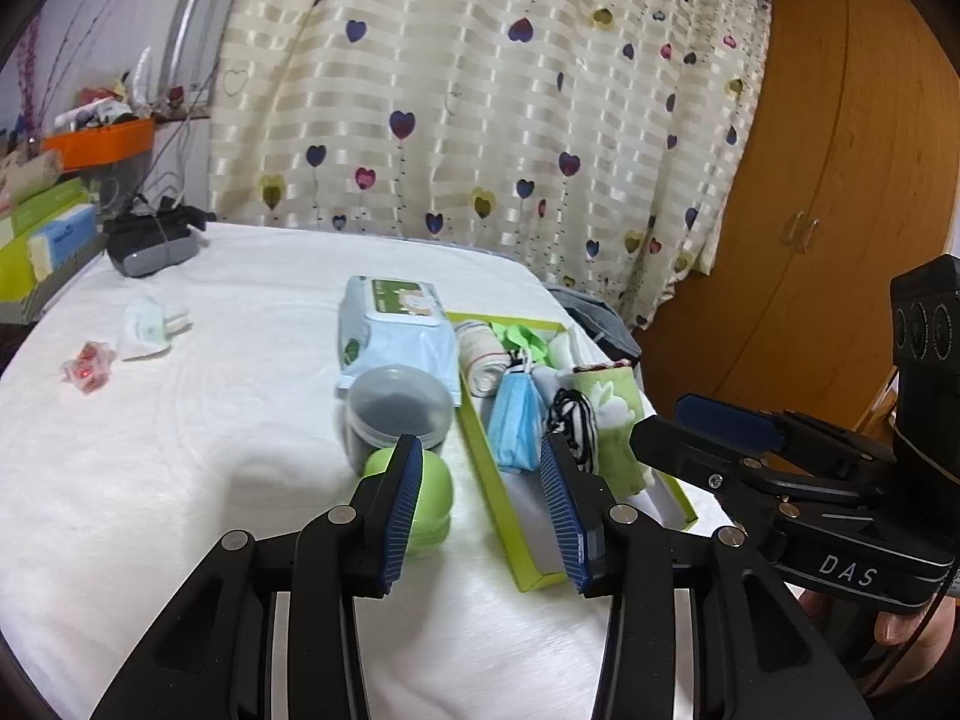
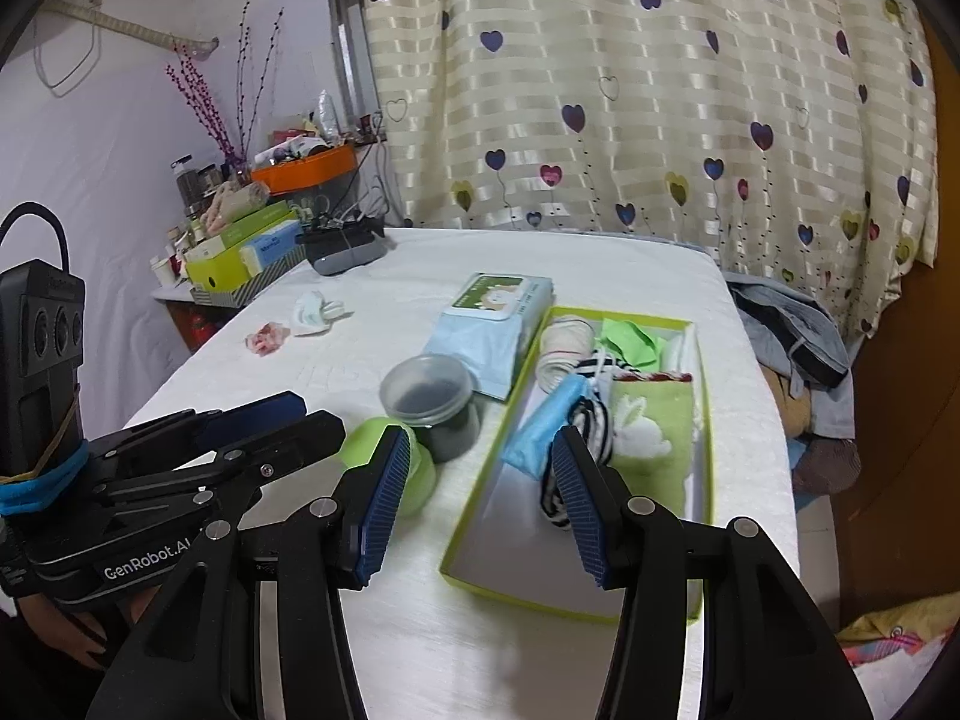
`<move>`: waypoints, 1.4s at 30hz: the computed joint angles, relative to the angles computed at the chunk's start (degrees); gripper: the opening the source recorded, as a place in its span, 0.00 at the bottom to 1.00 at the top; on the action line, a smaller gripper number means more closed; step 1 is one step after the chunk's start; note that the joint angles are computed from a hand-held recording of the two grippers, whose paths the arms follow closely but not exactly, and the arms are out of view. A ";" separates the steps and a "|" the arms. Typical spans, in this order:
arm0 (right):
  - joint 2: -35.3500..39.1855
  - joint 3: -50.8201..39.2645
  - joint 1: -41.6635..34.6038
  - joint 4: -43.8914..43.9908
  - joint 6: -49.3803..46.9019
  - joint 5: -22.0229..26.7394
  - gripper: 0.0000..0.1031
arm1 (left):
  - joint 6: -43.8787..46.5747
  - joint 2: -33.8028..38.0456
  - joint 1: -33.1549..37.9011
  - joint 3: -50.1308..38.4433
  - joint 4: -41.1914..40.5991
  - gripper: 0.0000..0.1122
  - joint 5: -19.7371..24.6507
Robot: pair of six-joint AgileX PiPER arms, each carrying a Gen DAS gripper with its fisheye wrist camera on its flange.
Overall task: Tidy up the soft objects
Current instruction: 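Move both tools out of the box toward the white sock and candy packet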
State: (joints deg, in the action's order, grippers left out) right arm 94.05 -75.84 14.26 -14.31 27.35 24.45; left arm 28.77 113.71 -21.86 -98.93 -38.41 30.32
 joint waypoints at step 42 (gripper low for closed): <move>32.22 -51.35 8.76 10.39 -13.98 20.50 0.50 | -1.09 6.57 18.99 -7.25 -0.89 0.36 3.08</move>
